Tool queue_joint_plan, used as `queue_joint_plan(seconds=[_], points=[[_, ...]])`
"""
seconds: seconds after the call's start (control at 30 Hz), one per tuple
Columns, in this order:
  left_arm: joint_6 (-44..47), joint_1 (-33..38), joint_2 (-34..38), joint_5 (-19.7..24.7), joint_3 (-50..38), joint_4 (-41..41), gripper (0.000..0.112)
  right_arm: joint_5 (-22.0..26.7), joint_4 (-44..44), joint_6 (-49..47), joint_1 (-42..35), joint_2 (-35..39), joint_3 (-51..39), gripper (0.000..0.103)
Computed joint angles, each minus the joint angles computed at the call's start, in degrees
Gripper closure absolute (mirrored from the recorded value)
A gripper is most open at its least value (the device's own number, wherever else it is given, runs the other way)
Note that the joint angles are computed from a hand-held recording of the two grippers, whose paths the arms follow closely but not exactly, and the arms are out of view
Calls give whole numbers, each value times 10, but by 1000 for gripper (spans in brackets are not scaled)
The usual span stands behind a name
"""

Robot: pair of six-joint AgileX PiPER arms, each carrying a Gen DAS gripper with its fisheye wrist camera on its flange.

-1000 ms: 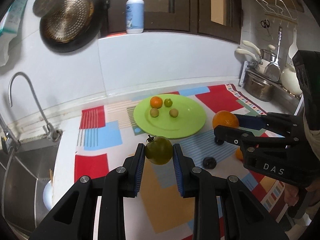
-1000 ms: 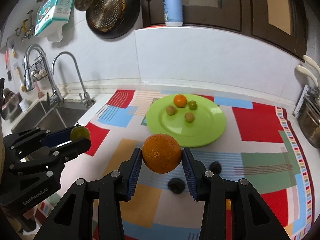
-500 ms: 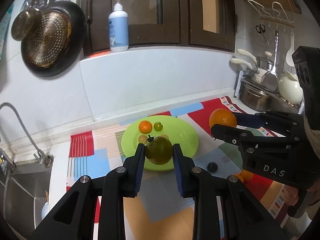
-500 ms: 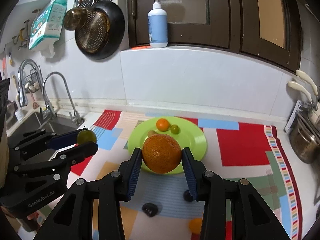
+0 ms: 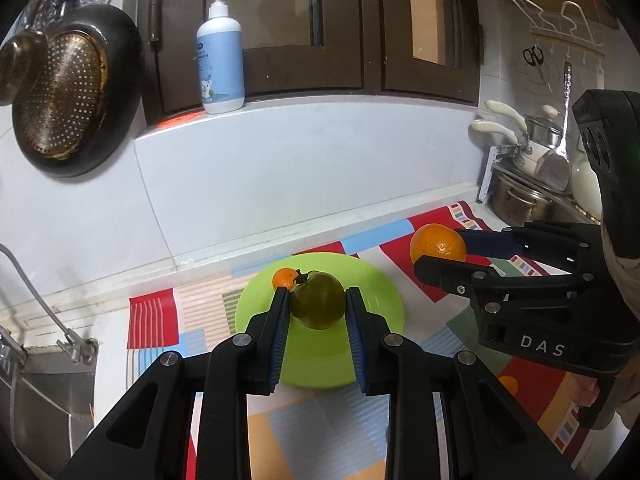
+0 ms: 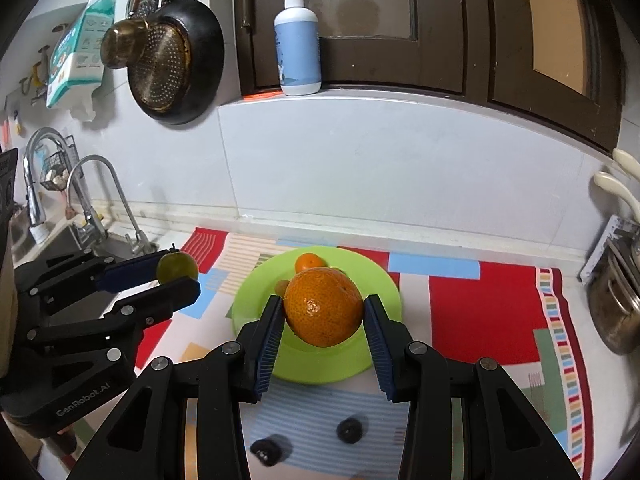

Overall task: Organize fruits
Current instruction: 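Carry the lime and orange over the green plate and release both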

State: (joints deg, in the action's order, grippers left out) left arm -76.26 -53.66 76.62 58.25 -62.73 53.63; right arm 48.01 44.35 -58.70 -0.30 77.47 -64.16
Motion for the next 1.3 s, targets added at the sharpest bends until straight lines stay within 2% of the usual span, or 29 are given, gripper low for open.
queue_joint_plan(seconds=[0.6,0.93,1.3], points=[[101,159,80,-151,-29,-73,84,-5,-48,30,43,164,-138,61],[185,239,146,-238,-41,-157,84,1,-100,61,70,263,-216,61],[260,281,215,-286,-64,-222,84,14,-143,87,88,347,-273,61]])
